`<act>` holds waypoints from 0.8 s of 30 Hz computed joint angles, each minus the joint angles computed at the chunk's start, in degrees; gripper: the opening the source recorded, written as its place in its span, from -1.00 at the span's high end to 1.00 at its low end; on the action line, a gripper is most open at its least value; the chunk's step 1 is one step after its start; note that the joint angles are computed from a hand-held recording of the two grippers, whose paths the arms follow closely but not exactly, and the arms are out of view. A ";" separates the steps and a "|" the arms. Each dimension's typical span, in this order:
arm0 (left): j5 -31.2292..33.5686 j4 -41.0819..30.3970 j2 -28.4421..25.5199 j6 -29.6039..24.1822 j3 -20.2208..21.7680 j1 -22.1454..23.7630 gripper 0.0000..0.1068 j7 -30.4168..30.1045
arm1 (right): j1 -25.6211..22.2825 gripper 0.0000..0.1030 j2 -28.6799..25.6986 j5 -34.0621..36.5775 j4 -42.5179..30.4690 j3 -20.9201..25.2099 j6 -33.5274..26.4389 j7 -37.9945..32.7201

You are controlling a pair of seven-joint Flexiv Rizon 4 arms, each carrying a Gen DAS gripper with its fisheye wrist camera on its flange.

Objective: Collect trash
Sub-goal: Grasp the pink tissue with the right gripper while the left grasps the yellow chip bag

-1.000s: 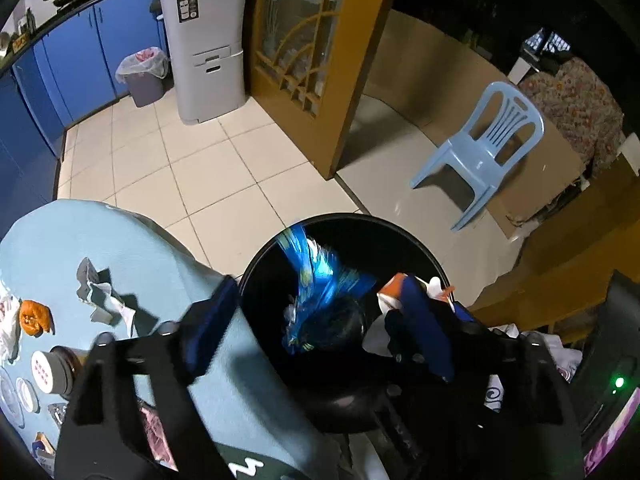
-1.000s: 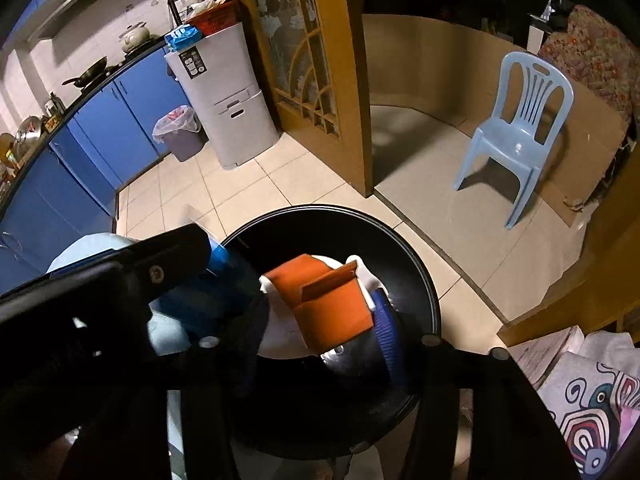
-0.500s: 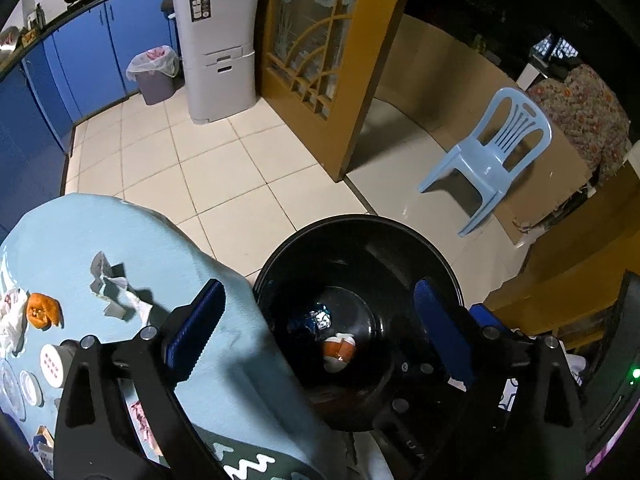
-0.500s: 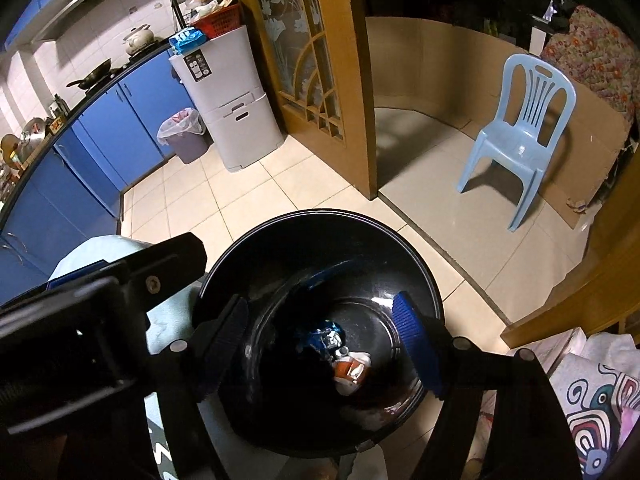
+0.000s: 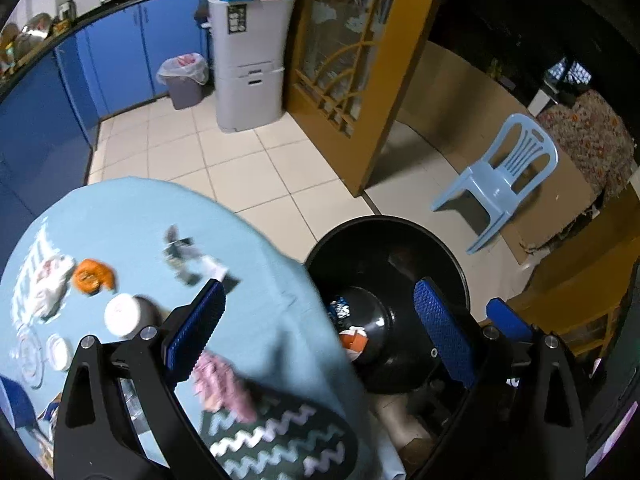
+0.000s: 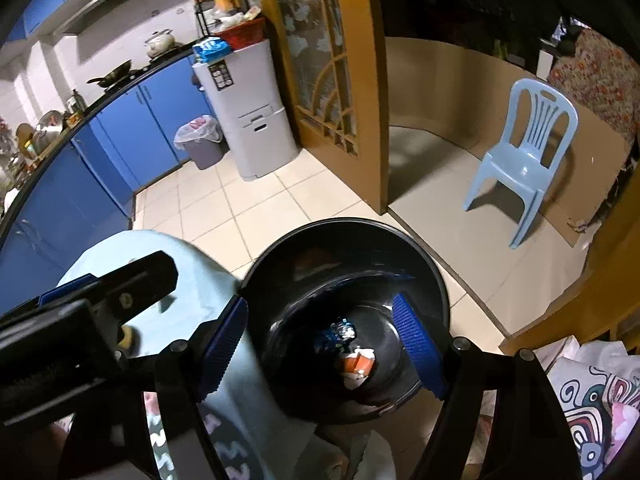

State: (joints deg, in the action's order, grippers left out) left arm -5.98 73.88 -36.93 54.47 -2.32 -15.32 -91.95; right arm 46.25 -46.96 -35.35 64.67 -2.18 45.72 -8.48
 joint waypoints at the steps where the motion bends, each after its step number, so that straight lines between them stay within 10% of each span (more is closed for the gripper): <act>1: 0.05 1.50 1.06 0.76 0.19 0.19 -0.76 -0.12 | 0.34 -0.42 0.00 -0.18 -0.13 0.11 0.11 -0.20; 24: 6.61 37.04 21.96 8.73 5.80 6.78 -0.76 -12.45 | 7.09 -0.42 -14.13 7.96 -21.52 3.70 -8.40 -23.69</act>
